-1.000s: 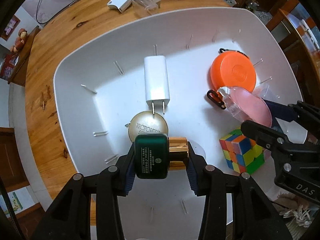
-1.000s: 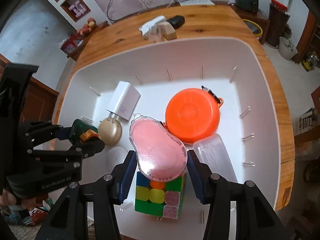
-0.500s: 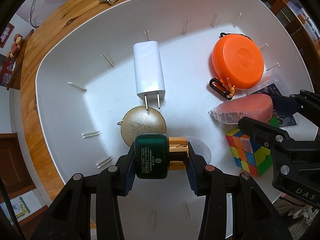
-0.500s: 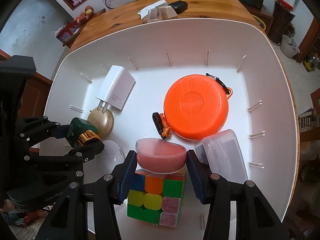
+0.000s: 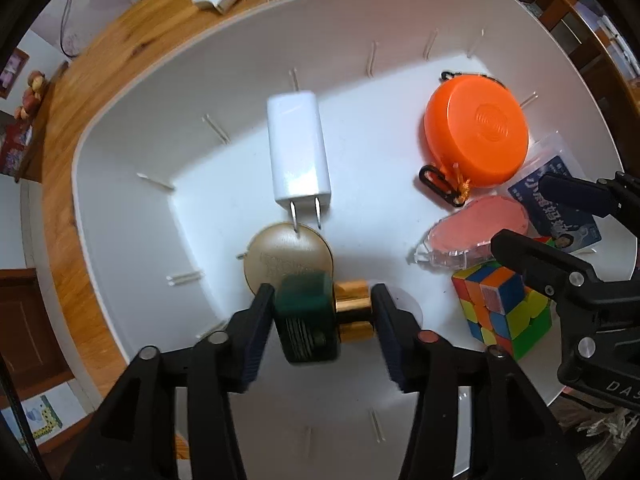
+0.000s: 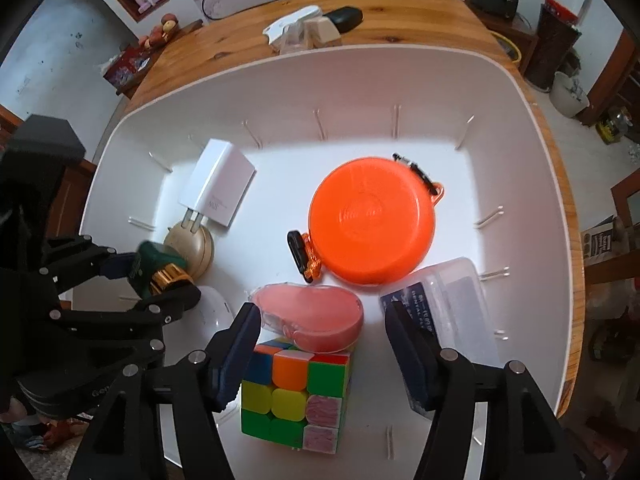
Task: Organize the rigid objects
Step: 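Release pink case with right tool while left tool lowers and releases green jar, then lift both open tools up away from the tray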
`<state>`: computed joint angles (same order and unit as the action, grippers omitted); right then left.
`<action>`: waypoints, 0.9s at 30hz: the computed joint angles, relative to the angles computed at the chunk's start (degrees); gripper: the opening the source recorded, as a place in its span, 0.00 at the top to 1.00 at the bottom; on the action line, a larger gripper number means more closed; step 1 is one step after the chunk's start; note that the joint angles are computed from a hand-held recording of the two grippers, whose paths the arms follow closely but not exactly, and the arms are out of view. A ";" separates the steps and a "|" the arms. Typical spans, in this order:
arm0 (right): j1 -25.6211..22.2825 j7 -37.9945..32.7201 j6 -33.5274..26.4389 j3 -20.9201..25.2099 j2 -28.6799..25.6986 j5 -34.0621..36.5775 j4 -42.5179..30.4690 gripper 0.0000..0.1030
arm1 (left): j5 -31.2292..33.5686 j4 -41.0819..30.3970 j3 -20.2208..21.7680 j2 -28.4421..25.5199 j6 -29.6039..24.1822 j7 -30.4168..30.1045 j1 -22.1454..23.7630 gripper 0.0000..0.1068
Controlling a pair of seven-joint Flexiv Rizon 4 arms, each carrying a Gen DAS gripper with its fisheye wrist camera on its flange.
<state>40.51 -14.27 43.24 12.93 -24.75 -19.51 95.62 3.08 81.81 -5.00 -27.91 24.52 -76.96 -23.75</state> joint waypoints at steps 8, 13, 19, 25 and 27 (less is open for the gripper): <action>0.56 1.21 -0.47 -0.41 0.90 -1.93 0.37 0.36 | 1.93 0.86 0.23 1.49 3.45 -0.08 -0.64 0.24; 0.71 1.98 -0.92 -0.39 1.27 -2.60 0.42 0.36 | 1.76 1.67 0.11 2.32 4.40 0.02 -0.46 0.24; 1.14 3.77 -1.79 -0.94 1.94 -4.56 0.33 0.36 | 1.36 3.16 0.04 3.85 6.31 0.67 0.12 0.24; 1.10 6.88 -2.53 -1.38 4.03 -7.68 1.42 0.36 | 0.16 3.85 -0.26 5.36 8.21 0.90 0.77 0.24; 0.98 7.82 -2.93 -1.51 4.76 -8.91 1.70 0.36 | -0.83 3.82 -0.43 5.71 8.95 1.00 1.28 0.24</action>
